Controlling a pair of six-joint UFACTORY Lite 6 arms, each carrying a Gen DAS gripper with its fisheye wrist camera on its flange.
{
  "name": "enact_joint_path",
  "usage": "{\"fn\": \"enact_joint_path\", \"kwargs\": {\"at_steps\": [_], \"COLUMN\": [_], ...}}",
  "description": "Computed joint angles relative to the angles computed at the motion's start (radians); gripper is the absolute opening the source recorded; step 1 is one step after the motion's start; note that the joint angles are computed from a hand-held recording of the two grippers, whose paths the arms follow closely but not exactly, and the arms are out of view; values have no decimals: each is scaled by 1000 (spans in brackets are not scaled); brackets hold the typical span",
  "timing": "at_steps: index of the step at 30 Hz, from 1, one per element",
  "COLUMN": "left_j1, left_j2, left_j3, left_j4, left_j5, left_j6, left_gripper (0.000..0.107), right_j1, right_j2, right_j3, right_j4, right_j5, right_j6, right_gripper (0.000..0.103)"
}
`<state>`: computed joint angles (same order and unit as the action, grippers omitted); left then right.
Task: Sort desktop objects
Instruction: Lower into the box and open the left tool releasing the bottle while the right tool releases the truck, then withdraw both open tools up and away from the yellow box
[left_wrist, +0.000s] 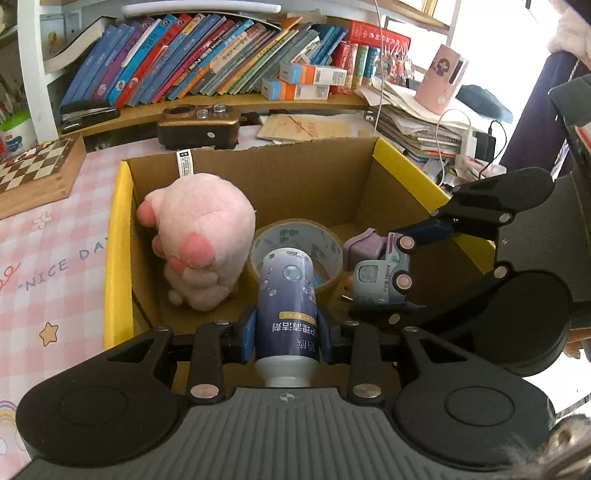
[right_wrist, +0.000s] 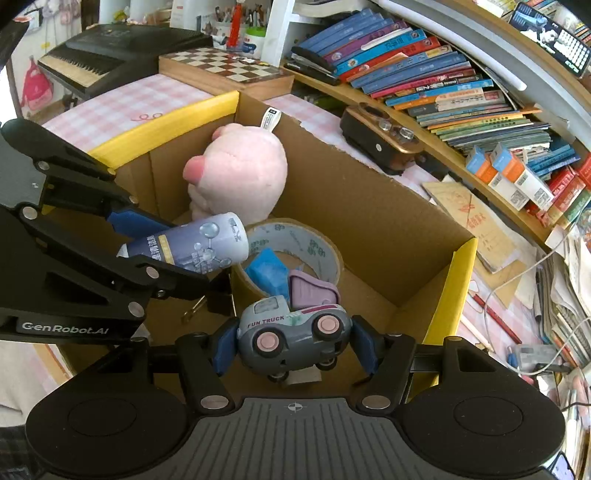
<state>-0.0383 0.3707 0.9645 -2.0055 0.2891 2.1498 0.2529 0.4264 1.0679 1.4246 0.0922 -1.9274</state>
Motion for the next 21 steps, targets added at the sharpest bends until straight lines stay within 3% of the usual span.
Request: {"fn": "enact_joint_path", "kwargs": {"at_steps": [2, 6, 9, 11, 16, 21], "left_j1": [1, 16, 27, 38, 91, 202], "left_j2": [-27, -116, -204, -271, -479, -697], "left_j3": [-36, -119, -187, -227, -355, -476], "left_j4": [-115, -241, -322, -330, -321, -186], "left_j5": [17, 84, 119, 125, 147, 172], "left_j6": [108, 226, 298, 293, 261, 117], "left_gripper": [34, 58, 63, 66, 78, 85], "right_j1": [-7, -23, -39, -51, -80, -66], "right_j2": [-8, -55, -121, -186, -368, -578], "right_j3": [-9, -56, -112, -165, -297, -447], "right_j4": [74, 315, 500, 632, 747, 899], "right_j5": [10, 38, 67, 90, 135, 145], "right_j6": [-62, -285, -446, -554, -583, -625], "right_gripper": [65, 65, 65, 65, 65, 65]}}
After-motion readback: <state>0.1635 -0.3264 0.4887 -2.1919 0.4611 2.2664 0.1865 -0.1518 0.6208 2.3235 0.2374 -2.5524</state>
